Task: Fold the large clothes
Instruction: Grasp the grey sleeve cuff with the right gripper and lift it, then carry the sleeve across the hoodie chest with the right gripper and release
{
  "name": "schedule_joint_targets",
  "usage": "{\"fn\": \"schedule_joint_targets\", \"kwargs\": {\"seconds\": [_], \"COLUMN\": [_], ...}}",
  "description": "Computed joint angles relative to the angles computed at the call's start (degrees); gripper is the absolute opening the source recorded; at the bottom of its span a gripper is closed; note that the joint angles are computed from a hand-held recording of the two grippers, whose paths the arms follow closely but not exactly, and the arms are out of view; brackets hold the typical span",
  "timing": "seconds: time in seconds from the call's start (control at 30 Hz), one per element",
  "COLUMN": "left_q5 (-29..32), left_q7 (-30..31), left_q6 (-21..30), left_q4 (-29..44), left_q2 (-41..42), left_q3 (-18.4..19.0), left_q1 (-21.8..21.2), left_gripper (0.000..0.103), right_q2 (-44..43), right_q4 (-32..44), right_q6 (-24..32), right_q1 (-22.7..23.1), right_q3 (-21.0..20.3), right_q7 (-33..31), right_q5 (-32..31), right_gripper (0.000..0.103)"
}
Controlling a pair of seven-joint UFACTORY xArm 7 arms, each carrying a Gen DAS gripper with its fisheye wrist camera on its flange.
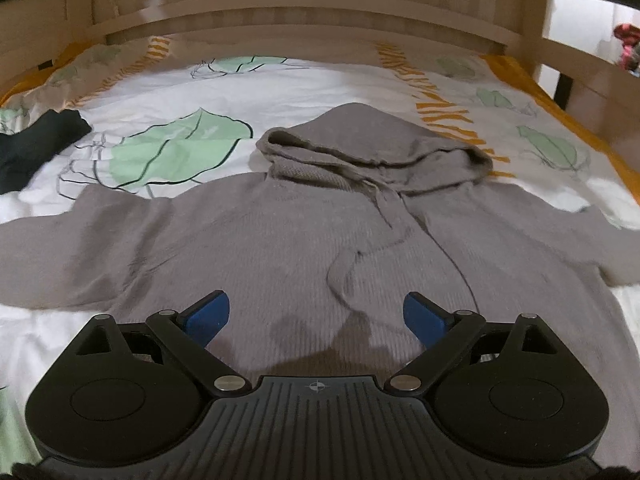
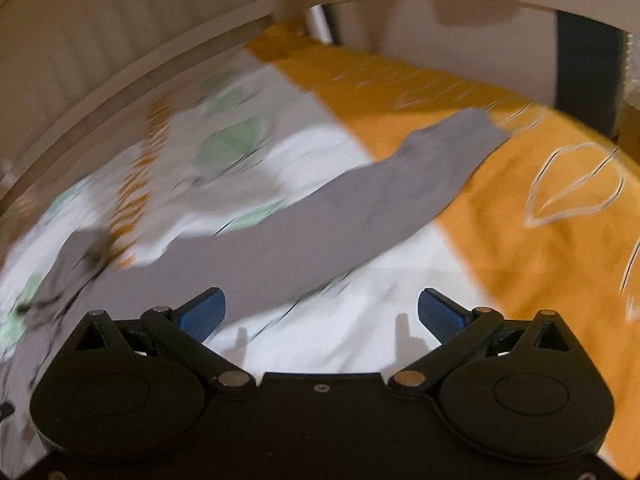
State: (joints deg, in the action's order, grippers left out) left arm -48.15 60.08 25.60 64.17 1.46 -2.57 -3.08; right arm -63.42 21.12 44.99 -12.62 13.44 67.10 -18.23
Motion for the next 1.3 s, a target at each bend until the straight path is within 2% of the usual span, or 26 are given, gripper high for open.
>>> {"fn": "schedule_joint_targets", "kwargs": {"seconds": [0.13, 0.2, 0.23, 0.27, 0.33, 0.43, 0.6, 0.63, 0.7, 0.73, 0.77, 0.87, 1.07, 1.23, 1.3], "left_q5": [-3.9, -3.3, -3.7, -6.3, -11.5, -11.7, -13.0, -12.8, -12.6, -12.6, -12.6, -12.7, -12.6, -12.0, -9.9], "left_q7": [3.7, 4.7, 6.0, 9.6, 15.3, 15.2, 16.5, 16.5, 16.5, 16.5, 16.5, 16.5, 16.5, 15.6, 13.6], "left_q6": [-1.5, -2.4, -3.2, -5.1, -6.6, -6.5, -6.9, -7.4, -8.0, -8.0, -7.8, -7.8, -7.8, -6.8, -5.6], "left_q4": [1.6, 1.6, 1.2, 0.4, -0.6, -0.7, -0.8, -0.8, -0.9, -0.9, -0.8, -0.7, -0.7, -0.5, 0.1], "left_q2": [3.4, 4.7, 5.2, 5.2, 4.7, 4.6, 4.8, 4.9, 5.1, 5.1, 5.2, 5.3, 5.3, 5.3, 5.5], "left_q3": [-1.4, -2.1, -1.6, -3.5, -4.5, -4.1, -4.1, -4.1, -4.3, -4.3, -4.3, -4.3, -4.4, -4.2, -3.8], "left_q1": [-0.1, -0.1, -0.9, 0.3, 0.8, 0.5, 0.3, 0.1, 0.0, 0.0, 0.1, 0.2, 0.3, 0.4, 0.5], "left_gripper": [0.095, 0.095, 0.096, 0.099, 0.100, 0.102, 0.103, 0.103, 0.103, 0.103, 0.103, 0.103, 0.103, 0.103, 0.103], "right_q2": [1.3, 2.7, 3.5, 4.0, 4.6, 5.2, 6.7, 7.6, 8.7, 9.3, 9.9, 9.8, 9.7, 16.2, 19.9], "right_q4": [-2.0, -2.7, -3.0, -3.3, -4.0, -5.2, -6.7, -6.5, -6.6, -6.5, -6.2, -4.4, 2.9, 13.2, 17.5], "right_q6": [-4.9, -7.3, -8.2, -9.1, -10.4, -13.2, -19.3, -20.2, -22.0, -22.5, -22.3, -20.4, -17.7, -18.0, -18.8], "right_q1": [-5.7, -8.7, -10.2, -11.5, -13.7, -16.9, -20.2, -20.7, -20.7, -20.3, -20.1, -20.5, -17.4, -13.9, -12.4], "right_q3": [-3.5, -4.2, -4.4, -4.7, -5.0, -5.4, -6.2, -6.3, -7.2, -8.0, -8.2, -5.9, -3.9, -0.8, 0.8], "right_q7": [-0.8, -0.7, -0.7, -0.6, -0.1, 0.9, 0.5, 0.0, -1.6, -2.7, -3.3, -3.7, -5.6, -5.6, -5.2], "right_q5": [-3.0, -4.0, -4.4, -4.8, -4.9, -5.3, -4.7, -4.4, -3.6, -2.8, -1.9, -1.2, -1.1, -1.2, -1.7], "right_gripper": [0.102, 0.101, 0.099, 0.096, 0.089, 0.075, 0.067, 0.062, 0.046, 0.017, 0.014, 0.014, 0.013, 0.013, 0.013]}}
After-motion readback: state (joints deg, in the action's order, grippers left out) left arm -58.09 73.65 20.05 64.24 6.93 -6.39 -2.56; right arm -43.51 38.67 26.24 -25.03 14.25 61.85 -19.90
